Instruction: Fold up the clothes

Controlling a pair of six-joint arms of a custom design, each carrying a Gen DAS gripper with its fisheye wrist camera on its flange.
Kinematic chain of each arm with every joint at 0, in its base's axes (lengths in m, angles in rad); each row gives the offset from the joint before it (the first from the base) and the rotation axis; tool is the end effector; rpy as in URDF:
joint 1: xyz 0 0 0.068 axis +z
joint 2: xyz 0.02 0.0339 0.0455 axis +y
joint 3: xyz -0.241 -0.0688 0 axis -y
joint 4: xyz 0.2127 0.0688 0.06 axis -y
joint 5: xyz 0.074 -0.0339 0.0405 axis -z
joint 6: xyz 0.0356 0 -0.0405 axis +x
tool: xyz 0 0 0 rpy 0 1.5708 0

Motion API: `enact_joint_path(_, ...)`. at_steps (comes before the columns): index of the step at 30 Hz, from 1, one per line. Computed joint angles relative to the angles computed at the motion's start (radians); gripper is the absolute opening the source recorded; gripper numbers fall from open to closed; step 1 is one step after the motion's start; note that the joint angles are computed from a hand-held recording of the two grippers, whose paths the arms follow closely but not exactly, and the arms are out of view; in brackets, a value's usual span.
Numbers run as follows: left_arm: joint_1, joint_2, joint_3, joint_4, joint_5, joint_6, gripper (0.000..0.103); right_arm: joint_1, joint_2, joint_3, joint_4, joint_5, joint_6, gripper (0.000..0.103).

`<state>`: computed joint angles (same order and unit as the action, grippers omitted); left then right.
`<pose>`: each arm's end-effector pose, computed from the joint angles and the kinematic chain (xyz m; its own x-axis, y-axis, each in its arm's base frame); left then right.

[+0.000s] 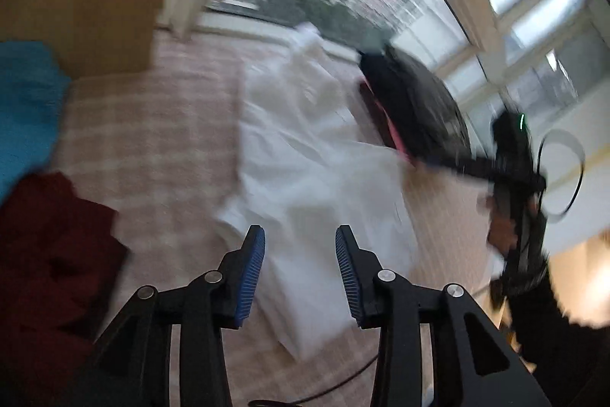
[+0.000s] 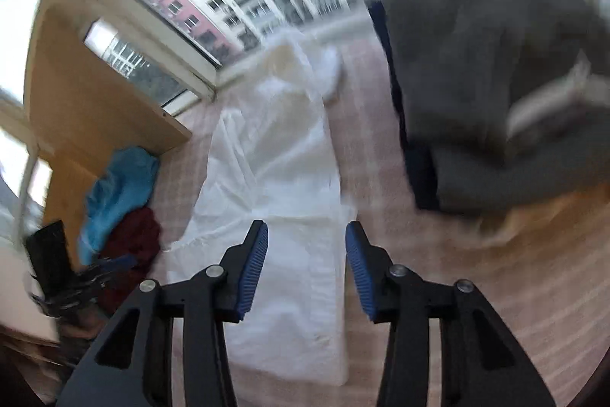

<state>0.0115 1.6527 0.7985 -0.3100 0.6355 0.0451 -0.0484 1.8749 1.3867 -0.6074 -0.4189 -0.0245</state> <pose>0.2655 -0.0181 0.1384 -0.9073 0.0259 -0.4197 0.2667 0.8071 -0.5268 0.3572 -0.0028 0.2019 -0.8844 0.0204 -0.4662 -0.1634 0.9222 0.3504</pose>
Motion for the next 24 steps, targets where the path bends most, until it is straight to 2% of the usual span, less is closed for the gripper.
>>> enact_joint_path(2, -0.079, 0.029, -0.016, 0.067, -0.014, -0.022, 0.036, 0.084, -0.068, -0.104, 0.063, 0.056, -0.078, 0.028)
enact_joint_path(3, -0.117, 0.064, -0.01, 0.1, -0.029, -0.032, 0.036, 0.132, -0.083, -0.149, 0.093, 0.079, -0.106, 0.011)
enact_joint_path(4, -0.154, 0.102, 0.002, 0.129, -0.044, -0.04, 0.036, 0.181, -0.085, -0.192, 0.129, 0.098, -0.131, 0.007)
enact_joint_path(6, -0.21, 0.163, 0.023, 0.169, -0.099, -0.041, 0.036, 0.267, -0.051, -0.245, 0.205, 0.186, -0.153, 0.008)
enact_joint_path(8, -0.241, 0.22, 0.041, 0.197, -0.225, -0.026, 0.034, 0.315, 0.011, -0.256, 0.261, 0.276, -0.166, 0.007)
enact_joint_path(9, -0.251, 0.265, 0.057, 0.214, -0.309, -0.02, 0.02, 0.314, 0.057, -0.244, 0.278, 0.34, -0.161, 0.007)
enact_joint_path(10, -0.222, 0.287, 0.065, 0.216, -0.299, -0.02, 0.009, 0.288, 0.096, -0.224, 0.275, 0.366, -0.144, 0.007)
enact_joint_path(11, -0.186, 0.305, 0.073, 0.213, -0.271, -0.021, 0.002, 0.243, 0.101, -0.214, 0.256, 0.315, -0.132, 0.007)
enact_joint_path(13, -0.133, 0.312, 0.082, 0.193, -0.238, -0.026, 0.002, 0.157, 0.088, -0.209, 0.218, 0.219, -0.119, 0.007)
enact_joint_path(14, -0.122, 0.258, 0.043, 0.19, -0.232, -0.017, 0.002, 0.124, 0.028, -0.253, 0.214, 0.177, -0.128, 0.009)
enact_joint_path(15, -0.11, 0.197, 0.001, 0.184, -0.226, -0.005, 0.006, 0.097, -0.037, -0.306, 0.219, 0.152, -0.138, 0.022)
enact_joint_path(16, -0.098, 0.134, -0.039, 0.174, -0.218, 0.007, 0.022, 0.079, -0.108, -0.38, 0.24, 0.143, -0.155, 0.042)
enact_joint_path(17, -0.086, 0.048, -0.1, 0.159, -0.204, 0.015, 0.039, 0.058, -0.177, -0.454, 0.254, 0.124, -0.179, 0.05)
enact_joint_path(19, -0.081, -0.067, -0.201, 0.143, -0.168, 0.02, 0.05, 0.028, -0.258, -0.554, 0.254, 0.096, -0.208, 0.053)
enact_joint_path(22, -0.094, -0.129, -0.287, 0.127, -0.133, -0.022, 0.05, 0.025, -0.297, -0.66, 0.269, 0.094, -0.217, 0.053)
enact_joint_path(24, -0.126, -0.106, -0.327, 0.187, -0.151, -0.07, 0.05, 0.052, -0.293, -0.704, 0.309, 0.119, -0.206, 0.053)
